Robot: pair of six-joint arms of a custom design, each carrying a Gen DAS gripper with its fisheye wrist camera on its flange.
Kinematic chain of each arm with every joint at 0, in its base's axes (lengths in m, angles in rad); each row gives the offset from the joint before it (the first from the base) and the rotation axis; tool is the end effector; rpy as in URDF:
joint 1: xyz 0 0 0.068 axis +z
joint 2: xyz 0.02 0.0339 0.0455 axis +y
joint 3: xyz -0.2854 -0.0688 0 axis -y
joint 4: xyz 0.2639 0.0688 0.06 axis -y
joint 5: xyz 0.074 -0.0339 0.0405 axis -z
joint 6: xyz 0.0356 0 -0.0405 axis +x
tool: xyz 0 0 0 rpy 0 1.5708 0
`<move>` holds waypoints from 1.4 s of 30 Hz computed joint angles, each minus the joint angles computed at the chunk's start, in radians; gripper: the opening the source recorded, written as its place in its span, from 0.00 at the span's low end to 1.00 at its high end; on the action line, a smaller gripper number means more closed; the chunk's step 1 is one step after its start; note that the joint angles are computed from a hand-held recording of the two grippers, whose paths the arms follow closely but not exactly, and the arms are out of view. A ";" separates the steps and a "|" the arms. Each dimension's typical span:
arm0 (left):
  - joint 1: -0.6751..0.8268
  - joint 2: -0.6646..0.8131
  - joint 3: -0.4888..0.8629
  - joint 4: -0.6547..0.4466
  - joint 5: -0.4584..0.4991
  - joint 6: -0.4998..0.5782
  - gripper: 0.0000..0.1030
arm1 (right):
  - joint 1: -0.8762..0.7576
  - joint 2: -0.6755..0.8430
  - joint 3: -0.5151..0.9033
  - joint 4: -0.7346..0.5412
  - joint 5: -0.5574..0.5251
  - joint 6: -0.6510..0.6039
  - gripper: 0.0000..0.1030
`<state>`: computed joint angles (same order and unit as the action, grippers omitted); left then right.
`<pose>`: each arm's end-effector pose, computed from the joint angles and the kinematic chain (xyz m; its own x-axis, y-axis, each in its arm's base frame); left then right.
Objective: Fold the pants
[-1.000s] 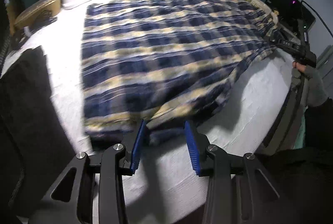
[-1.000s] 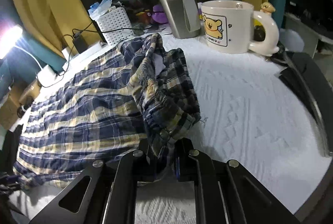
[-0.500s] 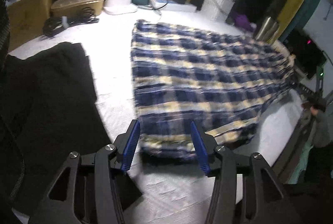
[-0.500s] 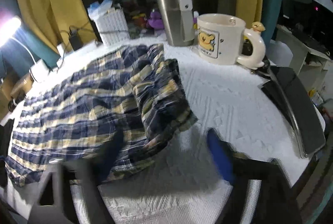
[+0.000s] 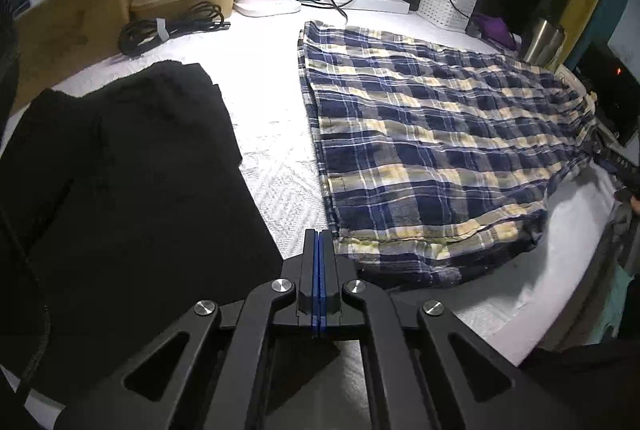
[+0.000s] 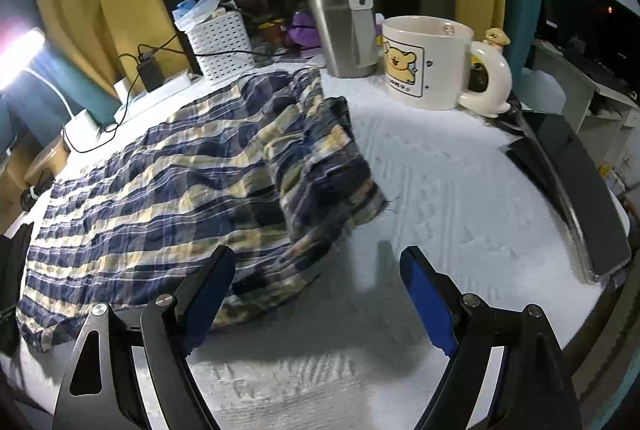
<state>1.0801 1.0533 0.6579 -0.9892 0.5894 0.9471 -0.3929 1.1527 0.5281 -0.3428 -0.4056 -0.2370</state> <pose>0.0950 0.1359 0.2134 -0.8263 -0.1146 -0.5515 -0.0240 0.9854 -0.1688 0.2029 -0.0689 0.1808 -0.7734 0.0870 -0.6279 -0.0377 0.9825 0.1826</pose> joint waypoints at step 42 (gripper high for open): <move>-0.456 0.130 0.026 0.436 -0.158 -0.473 0.02 | 0.116 0.102 0.011 0.114 0.065 0.073 0.92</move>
<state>0.6243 1.1838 0.6839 -0.5534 0.4316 0.4736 -0.2772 1.2549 0.5389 -0.2289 -0.3405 -0.1640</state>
